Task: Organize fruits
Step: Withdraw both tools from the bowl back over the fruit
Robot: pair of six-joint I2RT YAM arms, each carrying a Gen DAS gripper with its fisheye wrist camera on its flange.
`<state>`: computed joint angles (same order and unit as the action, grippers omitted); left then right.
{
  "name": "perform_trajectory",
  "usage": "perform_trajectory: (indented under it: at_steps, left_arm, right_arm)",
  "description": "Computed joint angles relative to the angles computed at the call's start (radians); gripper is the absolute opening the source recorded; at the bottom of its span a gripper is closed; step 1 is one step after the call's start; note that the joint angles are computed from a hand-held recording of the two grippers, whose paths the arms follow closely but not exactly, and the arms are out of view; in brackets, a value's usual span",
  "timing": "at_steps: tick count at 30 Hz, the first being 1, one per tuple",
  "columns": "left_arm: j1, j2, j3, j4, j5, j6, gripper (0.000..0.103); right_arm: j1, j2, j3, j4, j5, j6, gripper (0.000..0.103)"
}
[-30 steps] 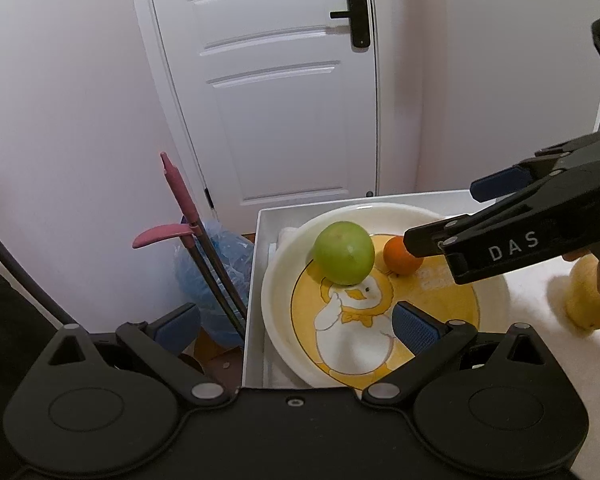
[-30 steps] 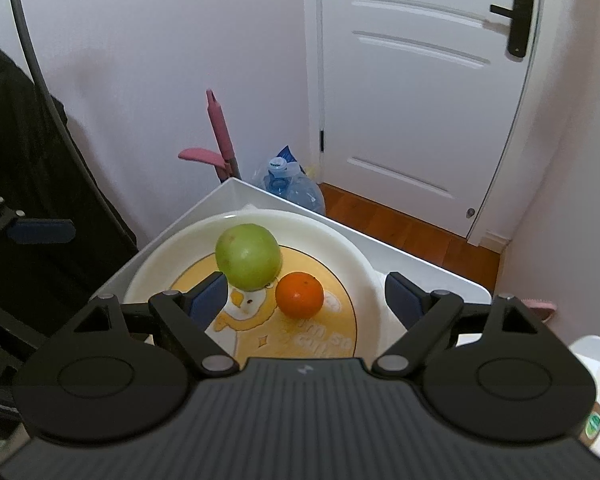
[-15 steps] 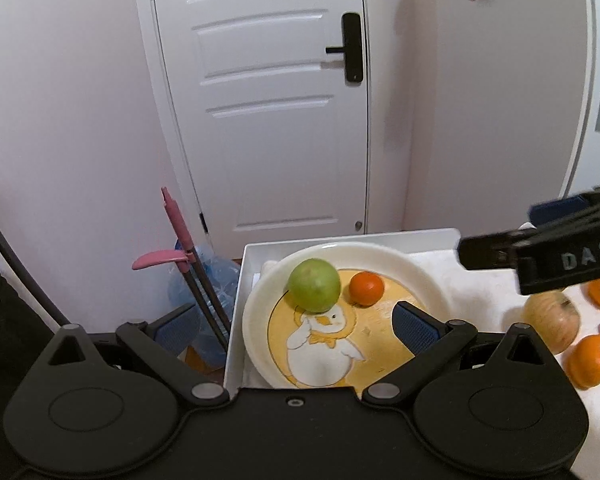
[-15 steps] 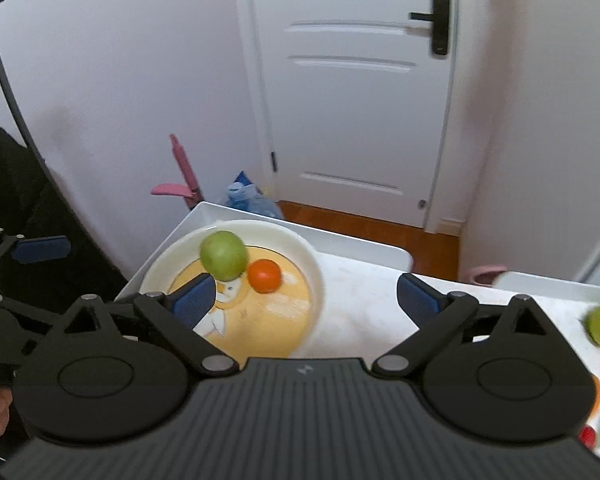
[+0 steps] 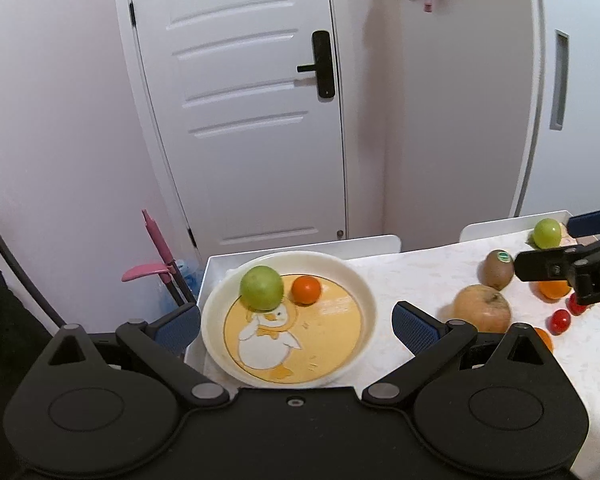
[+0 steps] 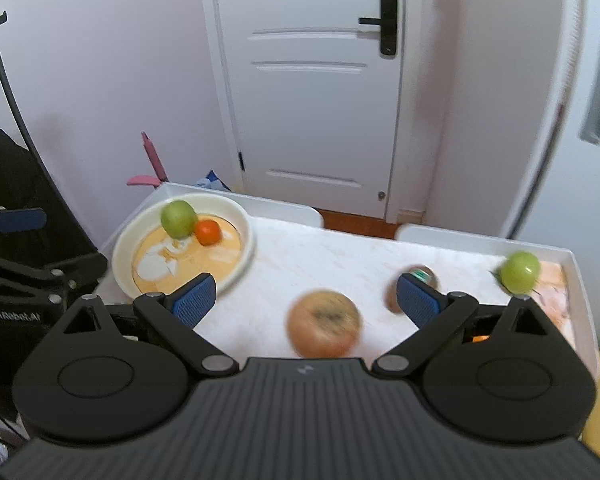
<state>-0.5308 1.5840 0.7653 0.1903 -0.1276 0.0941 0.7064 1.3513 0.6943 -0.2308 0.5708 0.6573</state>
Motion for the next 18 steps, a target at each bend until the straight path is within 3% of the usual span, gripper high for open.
perform_trajectory:
  at_steps: [9,18]
  left_arm:
    - [-0.237,-0.032,-0.049,-0.032,-0.189,-0.189,0.103]
    - [-0.432,0.093,-0.007,-0.017,-0.323,-0.343,0.103]
  right_arm:
    - [-0.068,-0.374,-0.256,-0.112,-0.040,-0.063,0.103]
    - [-0.312,-0.728,-0.462,-0.201,-0.208,-0.263,0.103]
